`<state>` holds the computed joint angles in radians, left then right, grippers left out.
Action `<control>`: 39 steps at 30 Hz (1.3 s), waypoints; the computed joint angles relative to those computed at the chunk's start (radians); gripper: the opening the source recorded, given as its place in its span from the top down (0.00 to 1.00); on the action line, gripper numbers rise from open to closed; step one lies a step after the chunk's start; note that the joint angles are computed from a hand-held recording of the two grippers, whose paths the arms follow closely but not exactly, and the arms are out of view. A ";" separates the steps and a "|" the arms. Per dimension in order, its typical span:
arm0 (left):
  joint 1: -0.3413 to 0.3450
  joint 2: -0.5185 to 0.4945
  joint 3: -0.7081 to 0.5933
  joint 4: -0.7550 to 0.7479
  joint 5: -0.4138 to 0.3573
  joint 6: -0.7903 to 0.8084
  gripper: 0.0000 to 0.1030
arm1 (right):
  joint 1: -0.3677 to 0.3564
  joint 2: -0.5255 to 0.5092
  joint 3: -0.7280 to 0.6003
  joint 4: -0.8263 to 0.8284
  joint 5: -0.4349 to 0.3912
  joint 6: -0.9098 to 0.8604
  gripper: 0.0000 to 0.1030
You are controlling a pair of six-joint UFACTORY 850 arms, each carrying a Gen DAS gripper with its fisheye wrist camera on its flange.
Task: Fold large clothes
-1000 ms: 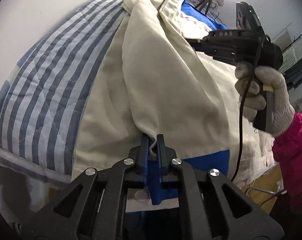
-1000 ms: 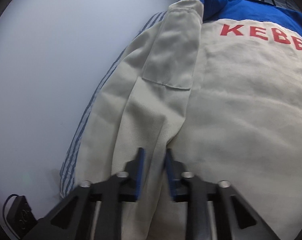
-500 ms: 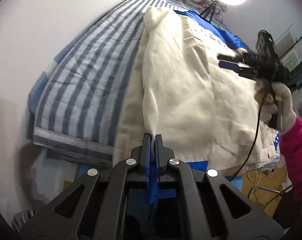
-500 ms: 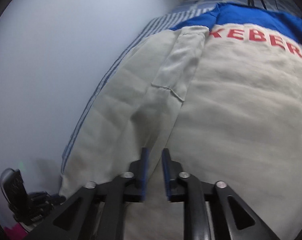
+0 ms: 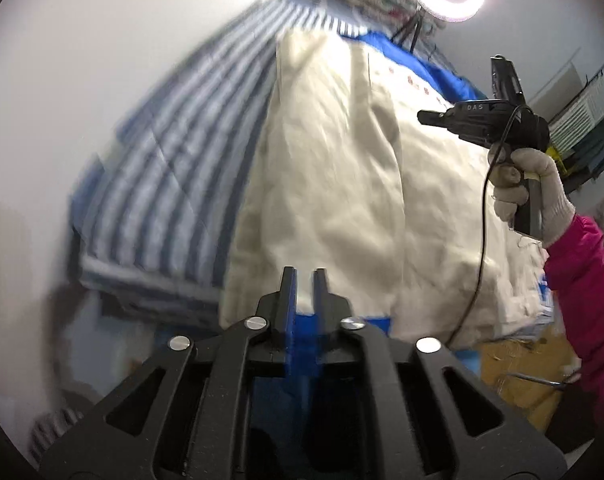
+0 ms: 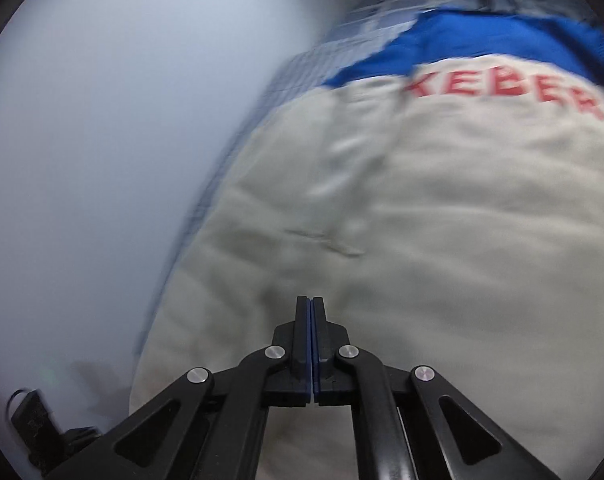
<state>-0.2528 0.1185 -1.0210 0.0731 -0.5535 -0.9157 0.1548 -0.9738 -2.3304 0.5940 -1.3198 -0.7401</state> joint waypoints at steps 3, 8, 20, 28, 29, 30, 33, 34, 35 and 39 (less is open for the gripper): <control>0.027 0.004 0.030 -0.065 0.049 0.007 0.58 | -0.018 0.002 0.010 0.015 -0.061 0.019 0.78; 0.058 -0.008 0.062 -0.216 0.072 0.136 0.61 | -0.033 0.190 0.347 0.076 -0.099 -0.132 0.46; 0.021 0.048 0.078 -0.129 0.109 0.009 0.95 | -0.019 0.349 0.579 0.107 -0.130 -0.218 1.00; -0.011 -0.027 0.046 -0.052 0.029 -0.019 0.88 | 0.065 0.470 0.725 -0.204 0.109 -0.291 0.84; -0.018 -0.013 0.051 -0.011 0.029 -0.063 0.88 | 0.060 0.480 0.720 -0.186 0.106 -0.308 0.80; -0.022 0.002 0.057 0.020 0.032 -0.096 0.88 | 0.053 0.493 0.707 -0.151 0.105 -0.329 0.79; -0.028 0.027 0.070 0.063 0.036 -0.139 0.88 | 0.039 0.508 0.668 -0.021 0.087 -0.390 0.79; -0.019 0.027 0.073 0.034 0.050 -0.116 0.88 | 0.050 0.484 0.629 0.010 0.095 -0.390 0.79; -0.013 0.022 0.071 0.011 0.056 -0.099 0.88 | 0.069 0.448 0.582 0.029 0.109 -0.383 0.79; -0.002 0.006 0.070 -0.032 0.063 -0.051 0.88 | 0.155 0.339 0.463 0.069 0.157 -0.352 0.79</control>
<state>-0.2543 0.1241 -0.9508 0.0406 -0.4908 -0.9666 0.3094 -0.6344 -1.8674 0.6634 -1.1627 -1.0923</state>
